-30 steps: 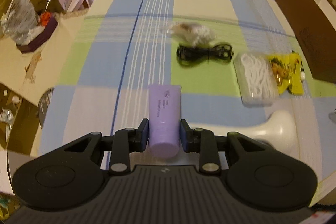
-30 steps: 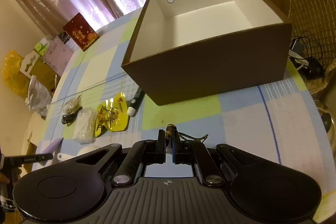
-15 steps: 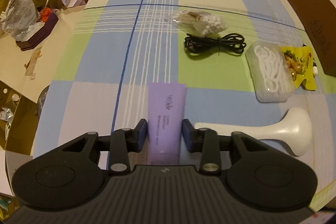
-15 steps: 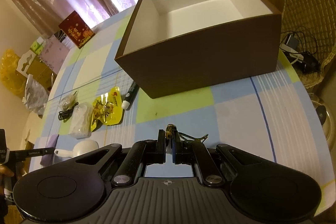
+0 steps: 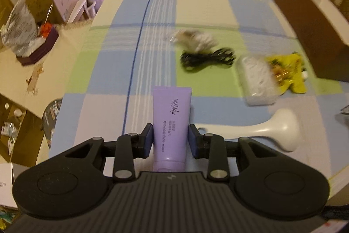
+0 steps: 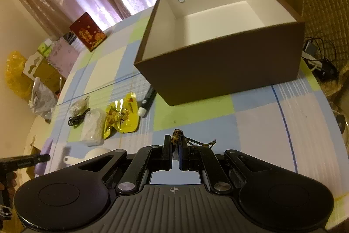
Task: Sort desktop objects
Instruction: 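Carry the purple tube and gold clip with both tools over the box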
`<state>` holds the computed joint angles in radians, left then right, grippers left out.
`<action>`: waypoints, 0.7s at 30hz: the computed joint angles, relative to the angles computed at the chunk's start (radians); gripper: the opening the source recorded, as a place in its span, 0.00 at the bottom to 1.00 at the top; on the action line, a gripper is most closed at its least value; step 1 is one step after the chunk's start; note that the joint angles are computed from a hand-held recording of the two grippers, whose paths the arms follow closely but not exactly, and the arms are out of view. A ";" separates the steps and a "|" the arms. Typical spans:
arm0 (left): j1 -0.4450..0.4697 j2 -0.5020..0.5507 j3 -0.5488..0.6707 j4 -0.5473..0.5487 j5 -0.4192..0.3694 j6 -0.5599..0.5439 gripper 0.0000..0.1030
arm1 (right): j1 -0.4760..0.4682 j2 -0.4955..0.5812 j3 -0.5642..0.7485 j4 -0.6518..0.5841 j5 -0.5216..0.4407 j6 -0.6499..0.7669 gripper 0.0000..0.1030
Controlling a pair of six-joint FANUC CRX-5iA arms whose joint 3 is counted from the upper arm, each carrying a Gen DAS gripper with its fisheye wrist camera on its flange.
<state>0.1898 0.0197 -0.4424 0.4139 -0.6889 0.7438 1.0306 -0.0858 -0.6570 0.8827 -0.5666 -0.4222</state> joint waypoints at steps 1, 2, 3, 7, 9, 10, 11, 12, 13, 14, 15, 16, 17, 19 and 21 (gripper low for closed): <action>-0.004 -0.013 -0.007 0.020 -0.001 -0.017 0.28 | -0.002 -0.002 -0.001 0.004 0.005 0.001 0.02; -0.010 -0.023 -0.012 0.036 -0.003 -0.028 0.28 | -0.003 -0.004 -0.002 0.009 0.008 0.002 0.02; -0.017 -0.031 -0.014 0.050 -0.006 -0.037 0.28 | -0.005 -0.007 -0.005 0.016 0.012 0.000 0.02; -0.058 -0.054 -0.027 0.125 -0.015 -0.095 0.28 | -0.012 -0.030 -0.018 0.041 0.018 -0.007 0.02; -0.081 -0.063 -0.033 0.160 -0.020 -0.125 0.28 | -0.018 -0.047 -0.028 0.058 0.018 -0.014 0.02; -0.091 -0.065 -0.032 0.176 -0.026 -0.140 0.28 | -0.022 -0.057 -0.034 0.067 0.018 -0.017 0.02; -0.103 -0.063 -0.029 0.191 -0.033 -0.155 0.28 | -0.026 -0.067 -0.039 0.074 0.017 -0.018 0.02; -0.118 -0.061 -0.026 0.207 -0.037 -0.169 0.28 | -0.030 -0.077 -0.043 0.080 0.015 -0.016 0.02; -0.133 -0.059 -0.024 0.223 -0.040 -0.183 0.28 | -0.035 -0.088 -0.047 0.085 0.013 -0.011 0.02; -0.148 -0.057 -0.021 0.237 -0.043 -0.195 0.28 | -0.041 -0.098 -0.050 0.092 0.010 -0.006 0.02; -0.165 -0.053 -0.016 0.252 -0.042 -0.207 0.28 | -0.047 -0.109 -0.053 0.101 0.007 -0.001 0.02; -0.183 -0.049 -0.012 0.266 -0.041 -0.218 0.28 | -0.055 -0.120 -0.058 0.108 0.006 0.007 0.02; -0.201 -0.044 -0.006 0.282 -0.040 -0.231 0.28 | -0.062 -0.130 -0.060 0.114 0.005 0.017 0.02; -0.244 -0.030 0.009 0.312 -0.032 -0.251 0.28 | -0.079 -0.145 -0.060 0.121 0.004 0.045 0.02; -0.287 -0.009 0.030 0.345 -0.025 -0.270 0.28 | -0.099 -0.154 -0.056 0.126 0.005 0.078 0.02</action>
